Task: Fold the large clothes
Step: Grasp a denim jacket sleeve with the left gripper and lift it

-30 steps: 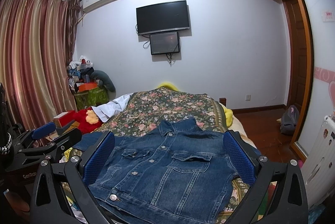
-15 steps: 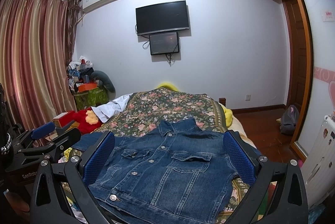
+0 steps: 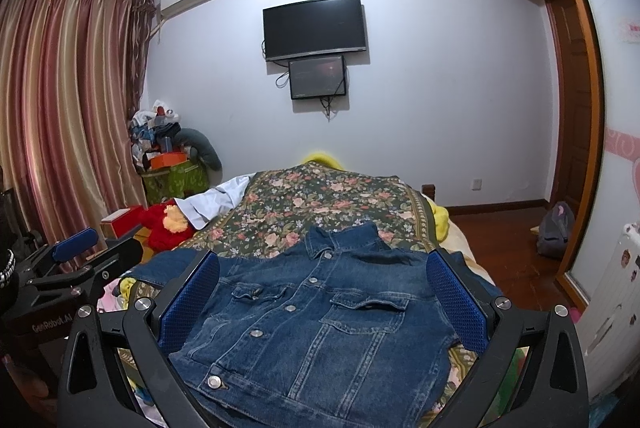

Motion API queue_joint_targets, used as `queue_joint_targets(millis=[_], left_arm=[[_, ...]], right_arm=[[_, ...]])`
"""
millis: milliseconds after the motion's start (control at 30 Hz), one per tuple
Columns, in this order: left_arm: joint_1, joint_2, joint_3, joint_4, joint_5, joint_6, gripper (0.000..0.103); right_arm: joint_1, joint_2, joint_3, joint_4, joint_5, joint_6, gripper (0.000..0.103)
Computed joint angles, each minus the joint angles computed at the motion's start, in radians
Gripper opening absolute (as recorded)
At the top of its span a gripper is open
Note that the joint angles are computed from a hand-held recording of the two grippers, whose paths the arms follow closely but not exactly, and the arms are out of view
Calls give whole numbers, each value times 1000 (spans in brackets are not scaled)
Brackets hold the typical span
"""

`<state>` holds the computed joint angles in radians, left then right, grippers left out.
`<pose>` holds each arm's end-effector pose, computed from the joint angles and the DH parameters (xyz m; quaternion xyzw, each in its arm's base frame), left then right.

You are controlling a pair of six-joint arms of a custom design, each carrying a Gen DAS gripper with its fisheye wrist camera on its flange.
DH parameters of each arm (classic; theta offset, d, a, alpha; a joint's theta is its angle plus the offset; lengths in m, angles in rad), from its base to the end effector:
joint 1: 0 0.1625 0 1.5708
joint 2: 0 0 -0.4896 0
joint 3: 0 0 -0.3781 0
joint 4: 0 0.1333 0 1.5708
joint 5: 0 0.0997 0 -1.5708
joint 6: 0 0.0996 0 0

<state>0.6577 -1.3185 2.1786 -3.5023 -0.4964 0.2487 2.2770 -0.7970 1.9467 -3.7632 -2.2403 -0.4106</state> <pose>-0.2276 -0.4549 0.4148 0.1871 0.7610 -0.5581 0.2730 0.4531 -0.4211 0.2144 0.2952 -0.7813 0.5072 0.2125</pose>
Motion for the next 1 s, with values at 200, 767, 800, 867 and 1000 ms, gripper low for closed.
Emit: queue_joint_targets(millis=[200,767,800,867,1000], left_arm=[[121,-9,-95,97,-31,-14,103],[572,38,-465,645,-79,-380,103],[593,42,-485,687,-96,-410,103],[641,45,-524,797,-143,-501,103],[715,48,-568,898,-261,-629,97]], right_arm=[[-29,54,-104,84,20,-20,103],[-137,346,-643,572,36,-77,103],[-144,368,-684,617,39,-84,103],[-155,416,-769,718,44,-91,103],[-182,517,-953,954,58,-71,103]])
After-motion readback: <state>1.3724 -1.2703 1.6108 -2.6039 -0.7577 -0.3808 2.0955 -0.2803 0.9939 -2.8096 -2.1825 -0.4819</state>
